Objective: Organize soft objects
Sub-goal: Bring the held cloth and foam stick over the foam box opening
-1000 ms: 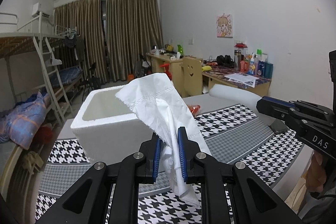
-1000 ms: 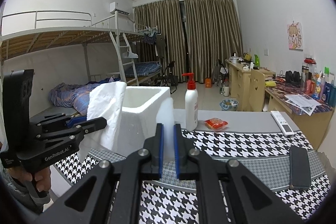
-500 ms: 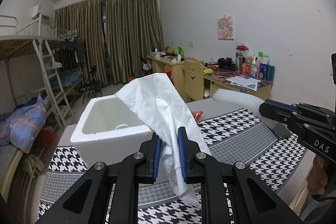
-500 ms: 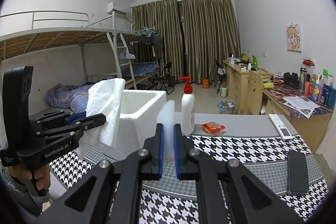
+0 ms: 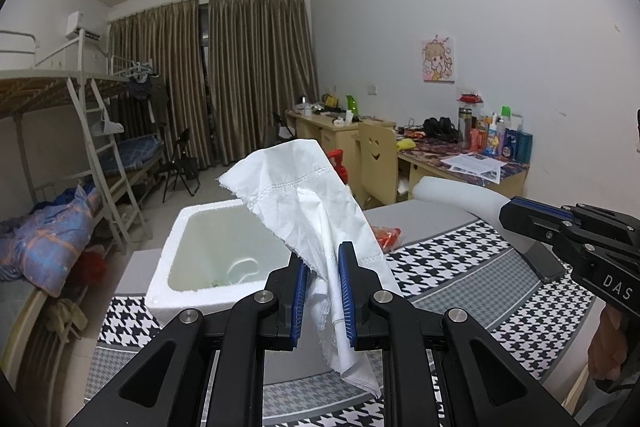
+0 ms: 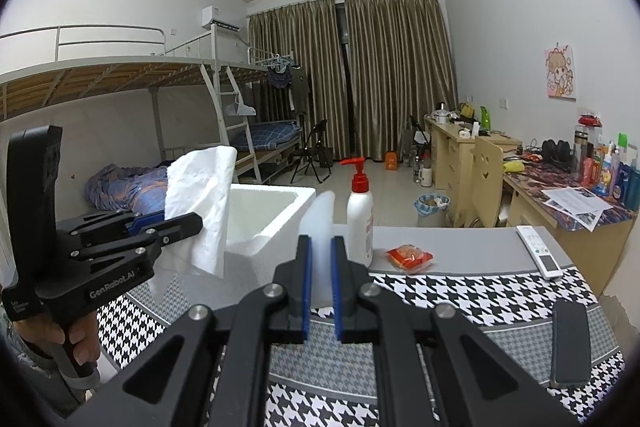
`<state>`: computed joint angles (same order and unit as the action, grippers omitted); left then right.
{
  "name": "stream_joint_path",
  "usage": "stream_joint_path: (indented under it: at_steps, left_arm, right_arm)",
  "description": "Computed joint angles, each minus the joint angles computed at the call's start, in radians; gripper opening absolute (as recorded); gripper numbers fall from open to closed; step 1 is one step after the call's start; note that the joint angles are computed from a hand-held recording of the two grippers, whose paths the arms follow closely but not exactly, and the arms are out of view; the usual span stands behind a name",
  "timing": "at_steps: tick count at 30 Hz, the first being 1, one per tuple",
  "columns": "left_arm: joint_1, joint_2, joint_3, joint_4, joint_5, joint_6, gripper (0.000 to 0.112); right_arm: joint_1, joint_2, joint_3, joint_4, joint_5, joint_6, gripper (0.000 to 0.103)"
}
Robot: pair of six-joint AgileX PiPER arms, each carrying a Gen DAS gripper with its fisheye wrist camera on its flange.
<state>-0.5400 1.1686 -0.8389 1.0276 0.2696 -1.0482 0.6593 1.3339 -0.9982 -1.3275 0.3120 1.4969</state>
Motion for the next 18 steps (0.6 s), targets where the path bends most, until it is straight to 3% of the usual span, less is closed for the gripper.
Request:
stream_joint_path:
  at_steps: [14, 18]
  left_arm:
    - [0.083, 0.067, -0.085, -0.135, -0.033, 0.145, 0.017]
    - [0.095, 0.083, -0.101, -0.110, -0.029, 0.122, 0.017]
  right_arm:
    - [-0.033, 0.082, -0.116, 0.184, -0.024, -0.205, 0.011]
    - [-0.045, 0.103, -0.145, 0.261, -0.042, -0.281, 0.011]
